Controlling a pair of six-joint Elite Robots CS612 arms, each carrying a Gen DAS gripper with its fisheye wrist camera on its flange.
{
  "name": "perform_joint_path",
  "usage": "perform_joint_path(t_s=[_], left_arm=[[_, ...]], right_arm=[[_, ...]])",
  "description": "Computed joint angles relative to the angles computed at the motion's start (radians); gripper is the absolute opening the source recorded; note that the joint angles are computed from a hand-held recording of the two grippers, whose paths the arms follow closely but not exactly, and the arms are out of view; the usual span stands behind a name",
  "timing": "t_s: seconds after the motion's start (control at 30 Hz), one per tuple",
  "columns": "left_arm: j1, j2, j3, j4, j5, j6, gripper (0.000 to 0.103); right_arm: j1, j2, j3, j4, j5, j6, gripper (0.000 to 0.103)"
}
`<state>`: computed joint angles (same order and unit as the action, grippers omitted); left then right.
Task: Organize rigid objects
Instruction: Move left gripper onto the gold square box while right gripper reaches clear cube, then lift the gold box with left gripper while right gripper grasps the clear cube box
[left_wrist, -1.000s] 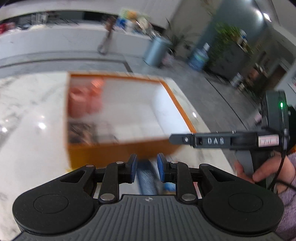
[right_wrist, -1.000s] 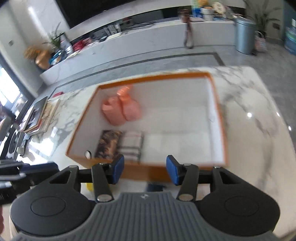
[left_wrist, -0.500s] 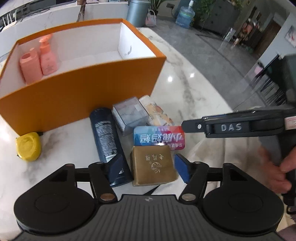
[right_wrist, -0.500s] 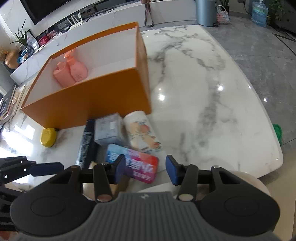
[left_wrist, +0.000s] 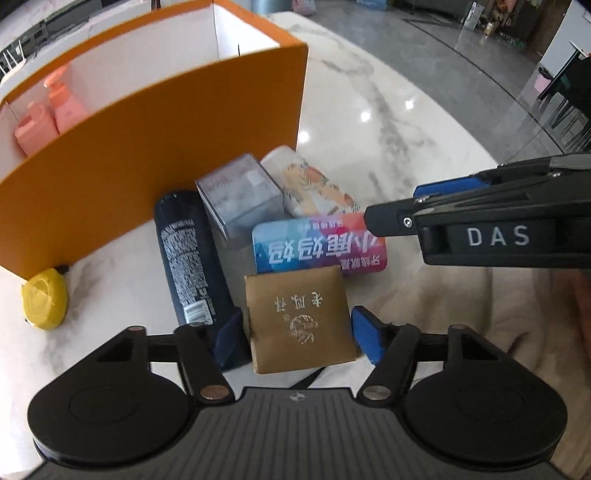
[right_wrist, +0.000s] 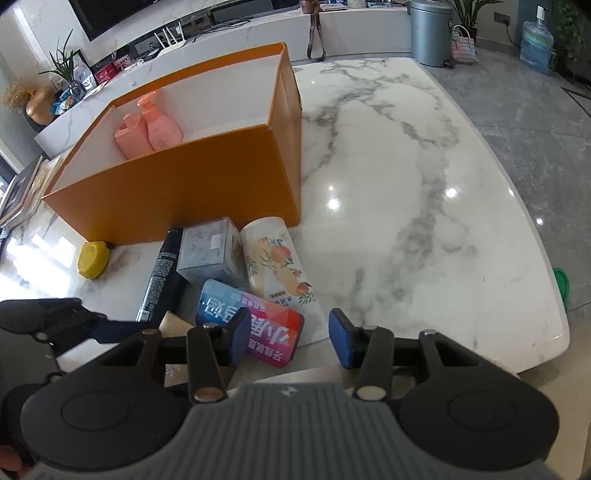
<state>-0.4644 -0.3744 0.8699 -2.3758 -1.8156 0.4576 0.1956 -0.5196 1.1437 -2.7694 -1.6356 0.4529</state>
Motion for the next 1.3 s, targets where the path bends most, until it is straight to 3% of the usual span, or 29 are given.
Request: perform_joint_path(t_s=[0.2,0.53,0.73,0.87,1.1,1.3], left_arm=[[0.003,-0.001,0.002,0.003,-0.011,0.008,0.069],[0.054,-0.026,-0.015,-0.011,-0.115,-0.126,0.069],[0.076,0.001,-0.071,-0.057,-0.064,-0.232,0.069],[0.085,0.042,-0.155,-0.003,-0.046,-0.282,0.069],[0.089,0.064,-0.198,0.035,-0.045,-0.279,0.069],[0.091,0.083,-0.235,0.068,-0.050,-0.272,0.069]], right_arm=[[-0.002,0.010,-0.019,-0.002,0.026,-0.006,0.049],[0.002,0.042,-0.098,-0.011,0.043,-0.032,0.056],[0.006,0.091,-0.205,0.095,0.045,-0.042,0.063],[0.011,0.131,-0.286,0.180,0.063,-0.067,0.064],[0.011,0.196,-0.420,0.310,0.083,-0.049,0.066],[0.012,0.222,-0.471,0.377,0.089,-0.054,0.055]])
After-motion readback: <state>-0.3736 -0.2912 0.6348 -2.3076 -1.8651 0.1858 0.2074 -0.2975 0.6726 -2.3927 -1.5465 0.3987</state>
